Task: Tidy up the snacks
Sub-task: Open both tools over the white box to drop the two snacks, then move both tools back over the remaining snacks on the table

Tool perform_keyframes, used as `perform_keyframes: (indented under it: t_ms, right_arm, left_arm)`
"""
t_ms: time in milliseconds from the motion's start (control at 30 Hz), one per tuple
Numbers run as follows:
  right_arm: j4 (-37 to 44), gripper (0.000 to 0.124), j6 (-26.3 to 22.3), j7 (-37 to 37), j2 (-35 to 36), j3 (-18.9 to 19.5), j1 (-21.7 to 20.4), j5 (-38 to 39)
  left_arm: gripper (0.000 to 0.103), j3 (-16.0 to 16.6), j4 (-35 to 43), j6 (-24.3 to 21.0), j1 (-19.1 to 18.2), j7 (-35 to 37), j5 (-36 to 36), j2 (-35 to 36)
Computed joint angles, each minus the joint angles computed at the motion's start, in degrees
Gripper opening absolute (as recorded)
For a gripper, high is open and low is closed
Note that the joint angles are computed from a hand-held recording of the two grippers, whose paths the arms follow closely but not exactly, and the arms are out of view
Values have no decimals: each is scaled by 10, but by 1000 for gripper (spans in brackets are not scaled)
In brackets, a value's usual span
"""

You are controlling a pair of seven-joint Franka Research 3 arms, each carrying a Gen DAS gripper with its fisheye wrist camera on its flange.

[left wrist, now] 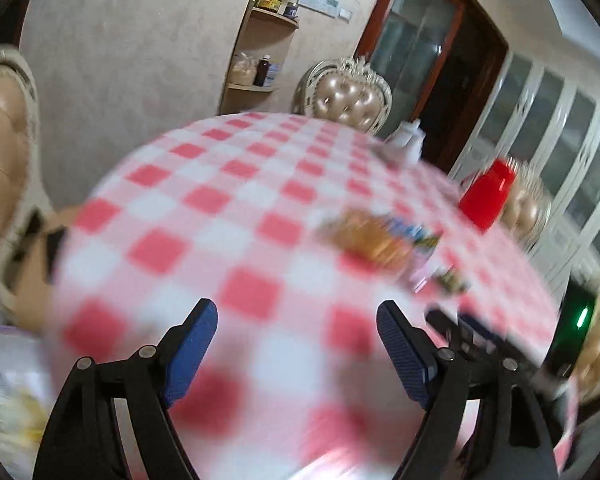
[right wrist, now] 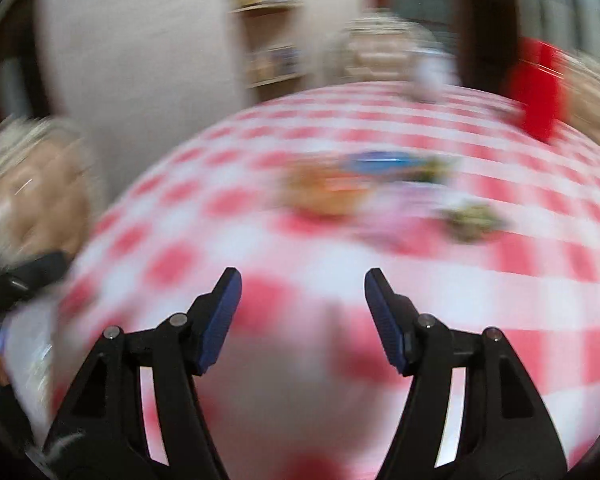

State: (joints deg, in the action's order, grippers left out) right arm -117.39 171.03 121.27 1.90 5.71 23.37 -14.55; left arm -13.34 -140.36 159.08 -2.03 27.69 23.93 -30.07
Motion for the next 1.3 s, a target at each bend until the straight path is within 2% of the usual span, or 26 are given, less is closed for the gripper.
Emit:
perform_keyframes:
  t_ms: [67, 167, 233, 333, 400, 467, 533, 600, 667, 767, 867, 1033, 1133, 1200, 1233, 1267, 1300]
  right_arm:
    - [-9, 67, 1, 102, -9, -23, -14, -36]
    - [-20, 67, -11, 251, -24, -31, -46, -121]
    - [-13, 67, -31, 324, -25, -25, -63, -179]
    - [-4, 67, -43, 322, -18, -18, -70, -179]
    - [16, 67, -58, 330, -8, -17, -67, -208]
    - [29, 67, -56, 326, 5, -20, -62, -213]
    - [22, 68, -39, 301, 9, -23, -56, -194]
    - [29, 70, -27, 256, 23, -24, -55, -138]
    - [50, 73, -42, 207, 42, -24, -53, -80]
    - [81, 75, -62, 87, 68, -10, -57, 31]
    - [130, 82, -107, 17, 97, -15, -42, 50]
    - [230, 83, -202, -69, 157, -35, -7, 42]
    - [273, 83, -228, -94, 186, -45, 2, 51]
    - [288, 83, -233, -108, 196, -49, 3, 58]
    - [290, 82, -234, -115, 197, -51, 4, 61]
    - [287, 72, -230, -118, 194, -54, 5, 61]
    - [278, 47, -221, -122, 189, -56, 6, 61]
  left_arm:
    - [83, -45, 61, 18, 40, -54, 34, 70]
    - [83, -74, 143, 18, 64, -125, 96, 162]
    - [83, -94, 198, 2, 82, -207, 168, 220]
    - [83, -88, 240, -19, 71, -260, 222, 268]
    - [83, -74, 246, -13, 62, -287, 255, 281]
    - [83, -58, 241, -3, 51, -282, 262, 283]
    - [83, -40, 231, 10, 41, -273, 264, 279]
    - [83, -21, 214, 33, 33, -299, 274, 270]
    - [83, -5, 203, 39, 27, -342, 305, 264]
    - [83, 21, 194, 61, 9, -320, 259, 268]
    - [83, 28, 197, 65, -4, -296, 241, 274]
    - [83, 26, 214, 66, -26, -243, 244, 285]
    - [83, 27, 224, 71, -40, -169, 195, 298]
    - [83, 29, 227, 78, -46, -147, 187, 303]
    - [83, 29, 228, 89, -49, -121, 172, 306]
    - [83, 29, 229, 96, -52, -100, 160, 309]
    - [83, 28, 231, 100, -55, -71, 141, 313]
